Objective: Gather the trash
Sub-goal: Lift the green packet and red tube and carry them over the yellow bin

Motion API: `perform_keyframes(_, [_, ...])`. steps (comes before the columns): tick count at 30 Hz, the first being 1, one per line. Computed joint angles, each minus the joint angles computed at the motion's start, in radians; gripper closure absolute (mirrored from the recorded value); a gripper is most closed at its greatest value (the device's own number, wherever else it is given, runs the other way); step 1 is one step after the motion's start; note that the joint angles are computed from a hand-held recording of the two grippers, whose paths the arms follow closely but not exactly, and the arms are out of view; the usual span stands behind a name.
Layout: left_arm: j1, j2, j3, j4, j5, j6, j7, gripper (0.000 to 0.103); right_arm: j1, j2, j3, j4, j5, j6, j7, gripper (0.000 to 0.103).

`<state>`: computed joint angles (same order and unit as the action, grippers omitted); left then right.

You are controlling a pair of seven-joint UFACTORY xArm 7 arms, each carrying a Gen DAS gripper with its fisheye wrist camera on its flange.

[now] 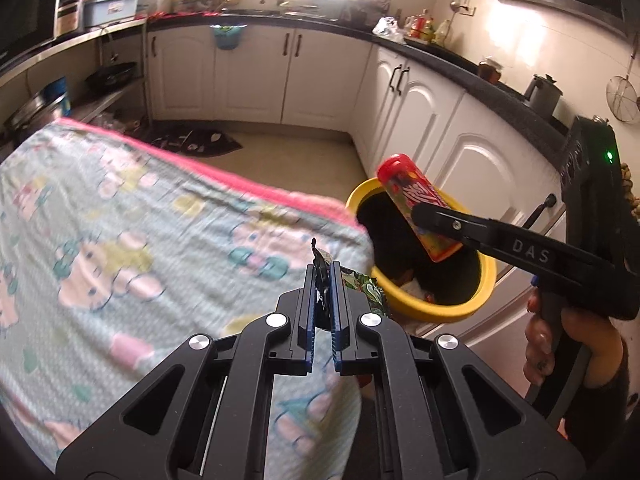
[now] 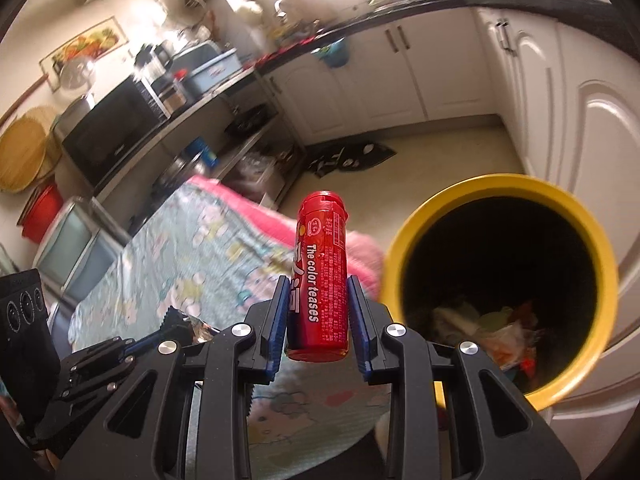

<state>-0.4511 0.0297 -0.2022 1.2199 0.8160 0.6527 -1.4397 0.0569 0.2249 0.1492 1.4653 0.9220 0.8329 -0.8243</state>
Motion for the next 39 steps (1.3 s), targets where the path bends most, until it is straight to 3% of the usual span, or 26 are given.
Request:
perform_keyframes(22, [-0.143,0.319,0.135,0.429,-0.016,-0.014,0.162,0.1,-0.093,0.043,-0.023,0.064,0.026,-0.107,0.044,0.076])
perform_keyframes(33, [-0.192,0.463,0.209,0.613,-0.097,0.01,0.258,0.1,-0.105,0.068,-0.019,0.049,-0.058,-0.196,0.086,0.076])
perform_keyframes(39, [-0.197,0.522,0.236,0.678,-0.152,0.014,0.294,0.1,-0.111,0.1,-0.012,0.054,-0.109,-0.198,0.123,0.075])
